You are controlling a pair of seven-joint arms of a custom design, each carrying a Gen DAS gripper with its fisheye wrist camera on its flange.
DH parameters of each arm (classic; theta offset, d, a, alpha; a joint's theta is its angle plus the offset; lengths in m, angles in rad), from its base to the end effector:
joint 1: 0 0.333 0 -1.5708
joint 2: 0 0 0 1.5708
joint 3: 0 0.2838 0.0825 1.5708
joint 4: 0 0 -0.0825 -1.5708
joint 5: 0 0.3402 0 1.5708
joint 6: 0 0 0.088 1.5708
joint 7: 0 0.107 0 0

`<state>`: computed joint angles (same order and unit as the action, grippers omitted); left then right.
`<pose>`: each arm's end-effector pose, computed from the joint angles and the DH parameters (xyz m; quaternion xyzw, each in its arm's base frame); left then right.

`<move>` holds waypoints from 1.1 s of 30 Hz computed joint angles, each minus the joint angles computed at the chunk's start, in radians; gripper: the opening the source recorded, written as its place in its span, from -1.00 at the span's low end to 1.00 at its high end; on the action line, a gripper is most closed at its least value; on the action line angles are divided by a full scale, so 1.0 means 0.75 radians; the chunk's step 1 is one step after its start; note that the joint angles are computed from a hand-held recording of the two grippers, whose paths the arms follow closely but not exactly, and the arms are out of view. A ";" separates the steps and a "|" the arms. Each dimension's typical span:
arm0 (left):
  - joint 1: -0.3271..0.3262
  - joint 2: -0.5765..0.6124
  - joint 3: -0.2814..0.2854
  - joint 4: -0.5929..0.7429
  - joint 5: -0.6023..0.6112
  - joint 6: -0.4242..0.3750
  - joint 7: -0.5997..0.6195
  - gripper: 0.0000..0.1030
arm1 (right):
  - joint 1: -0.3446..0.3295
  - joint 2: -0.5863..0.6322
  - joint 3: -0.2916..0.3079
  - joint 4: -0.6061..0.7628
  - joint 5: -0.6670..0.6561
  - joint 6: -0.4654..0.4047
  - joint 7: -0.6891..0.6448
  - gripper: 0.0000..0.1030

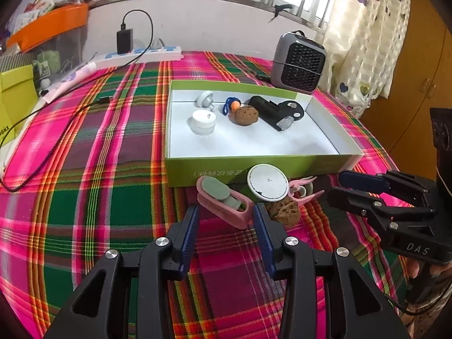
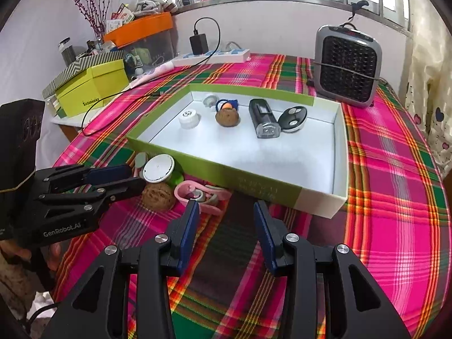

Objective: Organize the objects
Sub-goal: 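Move the left tool to the pink clip while the right tool moves to the pink loop holder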

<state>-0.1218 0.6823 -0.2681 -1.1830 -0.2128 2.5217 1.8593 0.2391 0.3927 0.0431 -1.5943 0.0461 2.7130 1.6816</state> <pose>0.6934 -0.2139 0.4609 -0.5032 0.7845 -0.3472 0.1038 0.6415 0.1795 0.4801 -0.7015 0.6175 -0.1776 0.3083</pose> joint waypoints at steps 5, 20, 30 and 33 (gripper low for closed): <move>0.005 -0.014 0.013 -0.022 0.007 0.013 -0.019 -0.27 | -0.023 0.031 0.036 0.039 0.055 -0.031 -0.078 -0.20; 0.040 -0.043 0.038 -0.074 0.028 0.048 -0.069 -0.27 | -0.028 0.044 0.088 0.065 0.182 -0.109 -0.330 -0.20; 0.068 -0.033 0.005 -0.051 -0.010 0.022 -0.058 -0.27 | 0.020 0.078 0.002 0.125 0.034 -0.113 -0.179 -0.20; 0.068 -0.025 0.002 -0.034 -0.027 0.012 -0.055 -0.27 | 0.002 0.096 0.026 0.152 0.046 -0.125 -0.212 -0.20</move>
<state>-0.0706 0.6632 -0.2663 -1.2087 -0.2328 2.5310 1.8182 0.2409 0.4647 0.0624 -1.4801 0.0804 2.6192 1.5229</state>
